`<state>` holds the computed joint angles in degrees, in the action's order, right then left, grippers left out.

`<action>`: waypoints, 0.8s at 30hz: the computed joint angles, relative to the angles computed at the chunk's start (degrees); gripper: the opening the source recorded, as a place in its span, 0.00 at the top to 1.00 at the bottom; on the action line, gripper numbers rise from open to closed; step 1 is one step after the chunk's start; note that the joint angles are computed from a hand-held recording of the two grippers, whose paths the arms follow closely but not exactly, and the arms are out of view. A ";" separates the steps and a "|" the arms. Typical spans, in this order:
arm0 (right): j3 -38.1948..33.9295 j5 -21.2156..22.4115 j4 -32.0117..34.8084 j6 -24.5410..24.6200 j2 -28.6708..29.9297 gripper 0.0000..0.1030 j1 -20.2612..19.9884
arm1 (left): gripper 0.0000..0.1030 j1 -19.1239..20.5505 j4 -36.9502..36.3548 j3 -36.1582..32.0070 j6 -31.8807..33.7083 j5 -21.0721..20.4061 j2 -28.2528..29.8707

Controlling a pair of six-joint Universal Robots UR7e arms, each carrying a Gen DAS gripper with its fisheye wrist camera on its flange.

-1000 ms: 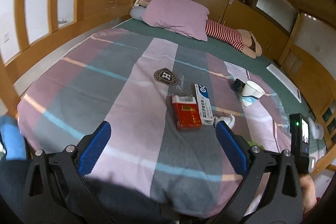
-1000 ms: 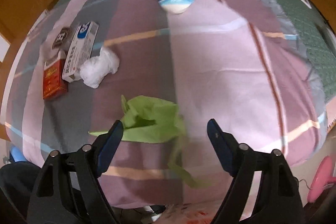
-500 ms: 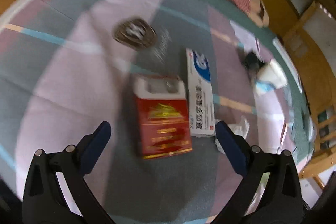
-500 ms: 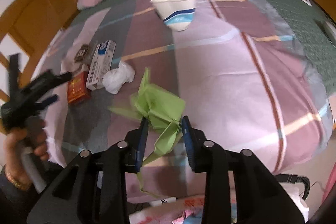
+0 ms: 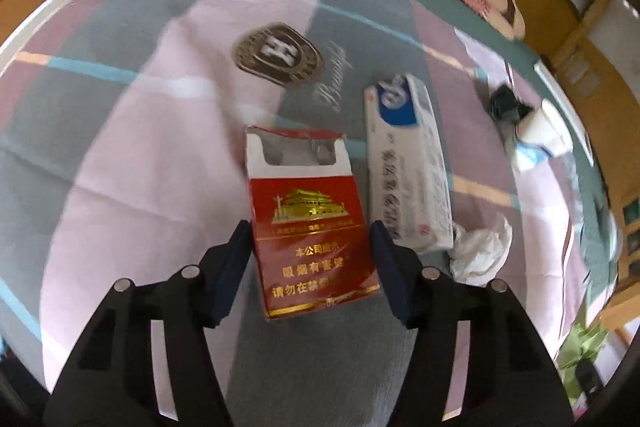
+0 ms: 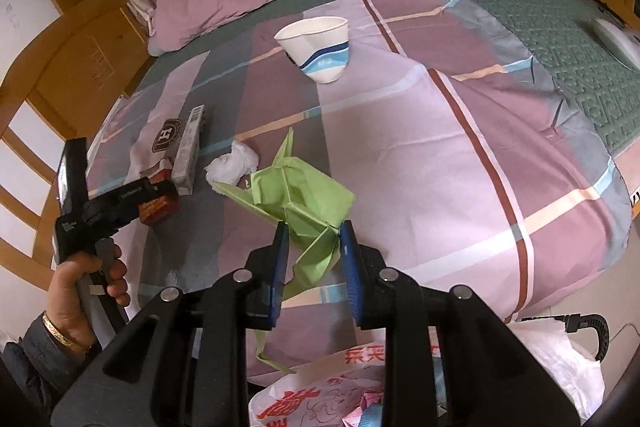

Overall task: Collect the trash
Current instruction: 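Grasp the red cigarette box with the left tool while the right tool lifts the green cloth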

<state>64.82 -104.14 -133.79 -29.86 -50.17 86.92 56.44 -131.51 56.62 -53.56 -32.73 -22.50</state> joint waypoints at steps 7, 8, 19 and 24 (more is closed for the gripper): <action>1.35 1.41 -0.48 0.92 -0.69 0.74 -0.17 | 0.65 -3.18 -4.38 5.54 0.99 9.43 -2.39; 1.58 1.70 -0.75 0.70 -0.80 0.74 -0.07 | 0.65 -3.51 -2.37 5.14 1.06 10.27 -2.28; 3.96 2.54 -2.74 -0.92 -1.93 0.74 0.64 | 0.78 -2.76 -18.21 9.75 6.47 3.07 -3.75; 3.83 2.82 -2.59 -0.46 -1.98 0.74 0.49 | 0.78 -1.77 -30.00 14.26 5.32 -1.12 -5.46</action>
